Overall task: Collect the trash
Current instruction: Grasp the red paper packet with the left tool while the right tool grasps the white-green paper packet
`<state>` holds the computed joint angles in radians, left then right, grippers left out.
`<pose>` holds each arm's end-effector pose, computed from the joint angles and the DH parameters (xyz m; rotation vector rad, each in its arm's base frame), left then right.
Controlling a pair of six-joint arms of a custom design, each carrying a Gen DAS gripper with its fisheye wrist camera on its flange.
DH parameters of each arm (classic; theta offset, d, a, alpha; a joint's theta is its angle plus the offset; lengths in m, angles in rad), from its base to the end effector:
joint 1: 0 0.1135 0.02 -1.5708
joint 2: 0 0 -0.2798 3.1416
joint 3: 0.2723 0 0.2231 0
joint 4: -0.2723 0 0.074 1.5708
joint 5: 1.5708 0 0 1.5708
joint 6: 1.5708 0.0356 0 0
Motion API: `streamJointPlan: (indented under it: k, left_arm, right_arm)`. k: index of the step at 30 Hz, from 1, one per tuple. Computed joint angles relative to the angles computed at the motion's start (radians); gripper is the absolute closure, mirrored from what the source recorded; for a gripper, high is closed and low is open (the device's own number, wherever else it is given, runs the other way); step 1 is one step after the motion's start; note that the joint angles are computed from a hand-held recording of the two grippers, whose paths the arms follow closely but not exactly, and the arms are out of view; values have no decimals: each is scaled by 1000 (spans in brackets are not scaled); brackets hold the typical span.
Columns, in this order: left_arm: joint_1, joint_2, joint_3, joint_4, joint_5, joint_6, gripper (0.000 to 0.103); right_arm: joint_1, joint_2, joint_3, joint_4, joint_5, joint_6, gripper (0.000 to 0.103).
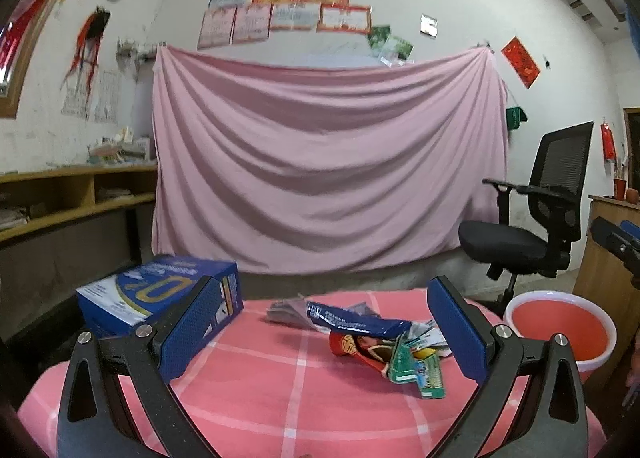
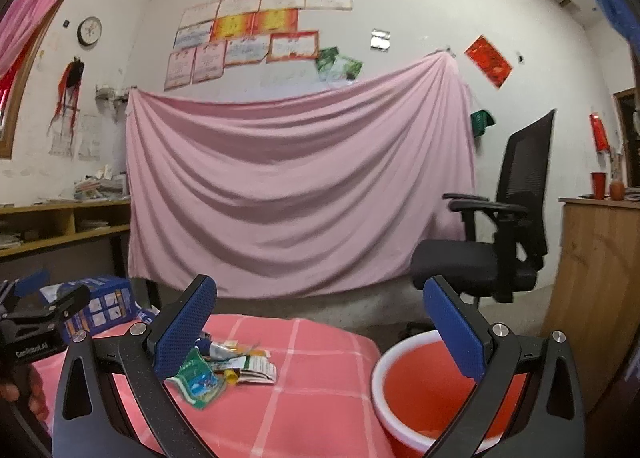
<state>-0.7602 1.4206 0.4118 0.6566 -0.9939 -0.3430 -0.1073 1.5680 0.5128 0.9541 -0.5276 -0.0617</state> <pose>0.1880 -0.1376 0.2081 -0.2690 1.7421 0.1586 0.2819 -0.0123 0.2254 -0.3583 1.6285 0.3124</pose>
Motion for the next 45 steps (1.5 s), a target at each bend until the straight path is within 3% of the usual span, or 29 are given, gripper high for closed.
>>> streamJointPlan:
  k: [4,7,12,16,20,27,30,36,38,45]
  left_arm:
    - [127,32,78,-170,167,-87,2]
    - [221,72,149,-293,326,-144,2]
    - [295,105,188,-340,491,-163,4]
    - [356,142,219,-361,636,-184,24]
    - [419,177,261,-413,770,-208,47]
    - [525,184,284,-433,1016,-248,61]
    - [578,207,322,-469,1129,-262,71]
    - [621,167,324,-491,1174,-256,85]
    - [615,169,323,-483,1159,-260,87]
    - [603,120,235,-415,1124,-270,91]
  right_arm:
    - [61,78,128,-150,36,-45,0]
    - [107,139,261,-336,61,-98,0]
    - [143,241,442,-610,79,-152,0]
    - [153,318,564,-811,79,-180,0]
    - [173,397,671,-973,76,-210,14]
    - [186,486,806,-1158,58,-236,23]
    - [197,518,862,-1220,66,-239,29]
    - [207,553,920,-1295,69,-266,40]
    - [206,558,923,-1297,67,-270,55]
    - [185,538,886,-1274,26,-258,57]
